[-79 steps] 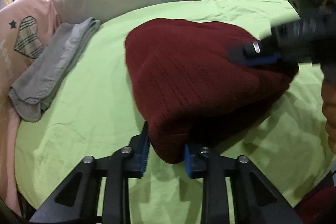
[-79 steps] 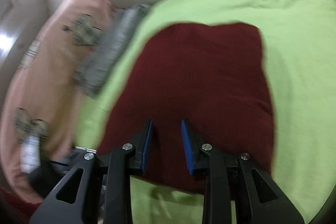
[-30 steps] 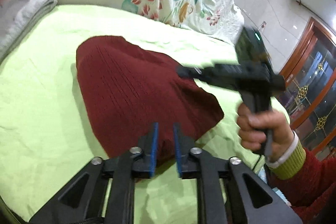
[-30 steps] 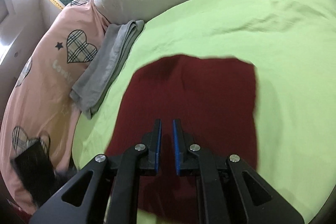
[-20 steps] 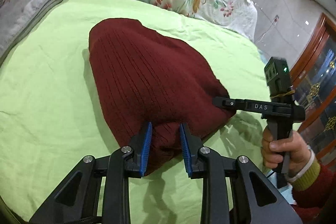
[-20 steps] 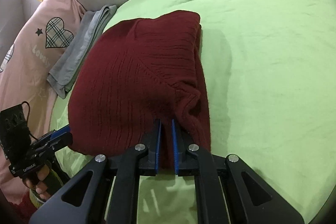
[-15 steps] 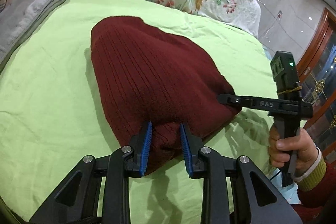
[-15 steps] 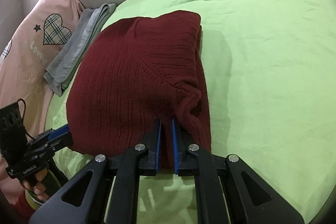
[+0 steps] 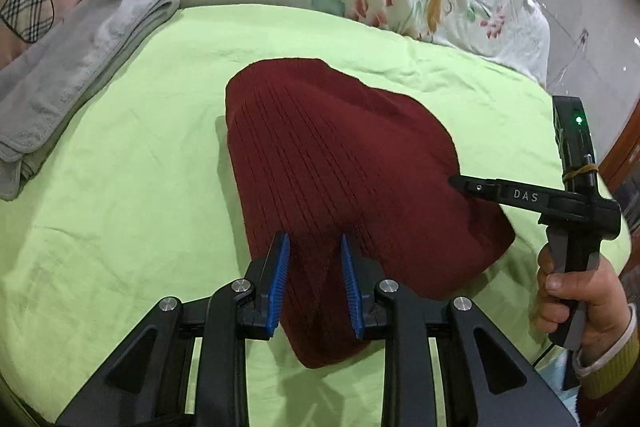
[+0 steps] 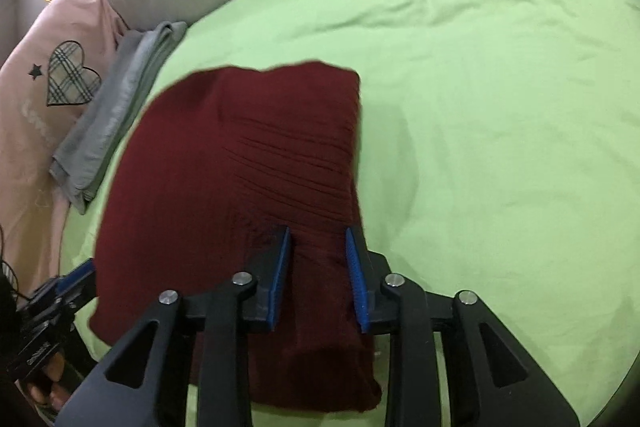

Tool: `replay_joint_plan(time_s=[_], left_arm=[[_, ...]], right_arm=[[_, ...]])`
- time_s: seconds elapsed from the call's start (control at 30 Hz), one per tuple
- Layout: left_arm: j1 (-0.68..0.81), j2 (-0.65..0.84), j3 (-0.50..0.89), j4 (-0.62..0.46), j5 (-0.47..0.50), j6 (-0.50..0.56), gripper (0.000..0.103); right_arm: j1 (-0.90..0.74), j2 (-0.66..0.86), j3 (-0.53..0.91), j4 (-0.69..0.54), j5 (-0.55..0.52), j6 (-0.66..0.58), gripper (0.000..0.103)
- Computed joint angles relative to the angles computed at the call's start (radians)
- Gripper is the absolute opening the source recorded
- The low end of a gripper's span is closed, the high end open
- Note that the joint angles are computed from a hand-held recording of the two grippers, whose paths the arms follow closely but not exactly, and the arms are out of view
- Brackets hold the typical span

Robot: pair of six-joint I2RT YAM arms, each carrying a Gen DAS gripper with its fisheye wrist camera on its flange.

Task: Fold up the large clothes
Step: 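Open both tools and pull them back from the folded hoodie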

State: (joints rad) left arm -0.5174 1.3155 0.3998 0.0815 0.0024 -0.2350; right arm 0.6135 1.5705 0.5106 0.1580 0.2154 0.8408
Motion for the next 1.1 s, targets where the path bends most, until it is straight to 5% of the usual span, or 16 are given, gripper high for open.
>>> replay_joint_plan(time_s=[0.1, 0.3, 0.43, 0.57, 0.8, 1.1], left_arm=[[-0.019, -0.001, -0.007, 0.001, -0.031, 0.004, 0.027], [0.034, -0.136, -0.062, -0.065, 0.037, -0.015, 0.031], [0.022, -0.276, -0.111, -0.147, -0.015, -0.064, 0.058], [-0.041, -0.376, -0.141, -0.233, -0.099, -0.114, 0.079], [-0.178, -0.42, -0.194, -0.307, -0.245, -0.164, 0.081], [-0.19, -0.394, -0.279, -0.3, -0.263, -0.22, 0.081]], right_arm=[[-0.016, -0.026, -0.053, 0.06, -0.033, 0.027, 0.035], [0.067, -0.2, -0.095, -0.04, 0.043, 0.065, 0.036], [0.171, -0.325, -0.12, -0.123, 0.124, 0.109, 0.038], [0.345, -0.37, -0.113, -0.228, 0.258, 0.2, 0.07], [0.626, -0.271, -0.059, -0.423, 0.42, 0.433, 0.077], [0.712, -0.188, -0.071, -0.434, 0.392, 0.563, 0.078]])
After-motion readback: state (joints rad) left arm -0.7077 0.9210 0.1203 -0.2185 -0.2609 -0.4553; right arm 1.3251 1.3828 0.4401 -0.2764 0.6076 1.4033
